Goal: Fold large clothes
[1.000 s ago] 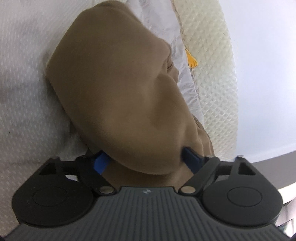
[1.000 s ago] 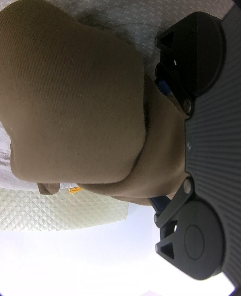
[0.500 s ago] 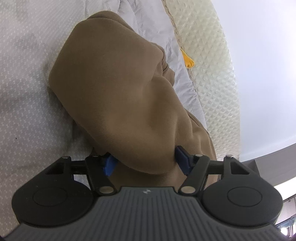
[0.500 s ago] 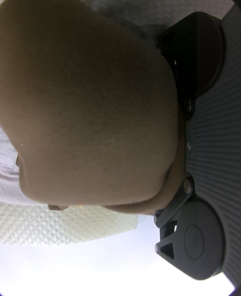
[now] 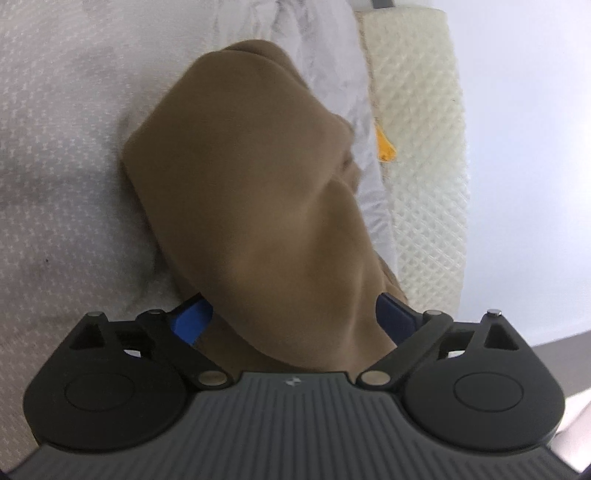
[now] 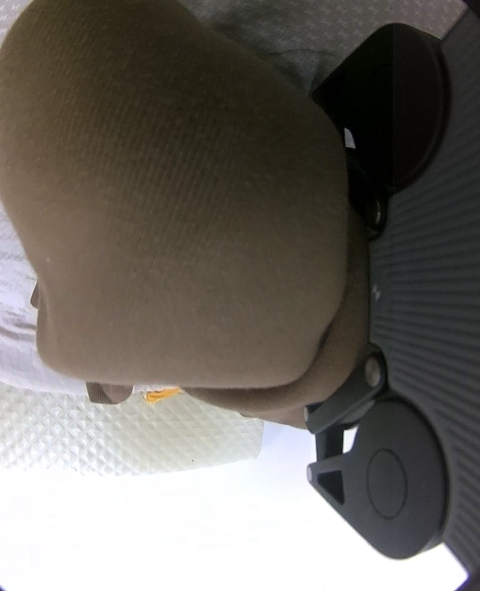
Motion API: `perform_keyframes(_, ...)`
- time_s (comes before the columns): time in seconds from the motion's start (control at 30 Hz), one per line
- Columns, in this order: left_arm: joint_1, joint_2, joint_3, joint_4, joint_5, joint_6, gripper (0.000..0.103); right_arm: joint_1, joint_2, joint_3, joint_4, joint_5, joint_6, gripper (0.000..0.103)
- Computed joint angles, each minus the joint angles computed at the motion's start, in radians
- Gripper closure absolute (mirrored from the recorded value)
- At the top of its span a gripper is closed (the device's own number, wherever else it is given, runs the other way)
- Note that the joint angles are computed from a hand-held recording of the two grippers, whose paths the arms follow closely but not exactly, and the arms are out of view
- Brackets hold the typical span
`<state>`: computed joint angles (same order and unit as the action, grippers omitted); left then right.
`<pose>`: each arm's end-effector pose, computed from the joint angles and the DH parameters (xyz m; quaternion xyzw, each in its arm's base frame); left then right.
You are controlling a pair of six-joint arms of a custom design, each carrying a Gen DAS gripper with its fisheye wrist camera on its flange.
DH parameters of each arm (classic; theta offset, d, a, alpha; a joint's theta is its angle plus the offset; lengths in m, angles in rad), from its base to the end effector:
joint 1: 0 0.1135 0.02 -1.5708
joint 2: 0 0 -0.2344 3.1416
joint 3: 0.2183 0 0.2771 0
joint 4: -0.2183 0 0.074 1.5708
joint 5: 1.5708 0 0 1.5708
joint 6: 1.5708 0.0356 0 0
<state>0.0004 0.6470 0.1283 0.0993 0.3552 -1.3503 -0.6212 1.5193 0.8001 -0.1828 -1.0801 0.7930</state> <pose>0.1957 -0.0123 0.1291 -0.4411 0.7045 -0.4505 0.3258 0.2681 -0.1533 0.1433 0.3980 0.7256 0.5081 0.2388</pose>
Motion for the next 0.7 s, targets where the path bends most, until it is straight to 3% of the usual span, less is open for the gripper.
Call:
perform_keyframes(0.17,-0.009,0.167,0.028,0.126,-0.007,-0.013,0.006,0.015,0.021,0.013,0.051,0.002,0.041,0.013)
perform_keyframes(0.4,-0.063,0.223,0.033,0.198,-0.09,-0.048,0.006,-0.012,0.026,-0.018,0.084,-0.019,0.036,0.013)
perform_keyframes(0.53,-0.109,0.247,0.056,0.188,-0.166,-0.052,0.006,-0.012,0.017,-0.045,0.126,-0.019,0.068,0.013)
perform_keyframes(0.7,-0.152,0.235,0.111,0.081,-0.222,0.012,0.011,-0.025,0.017,-0.054,0.123,-0.032,0.09,0.012)
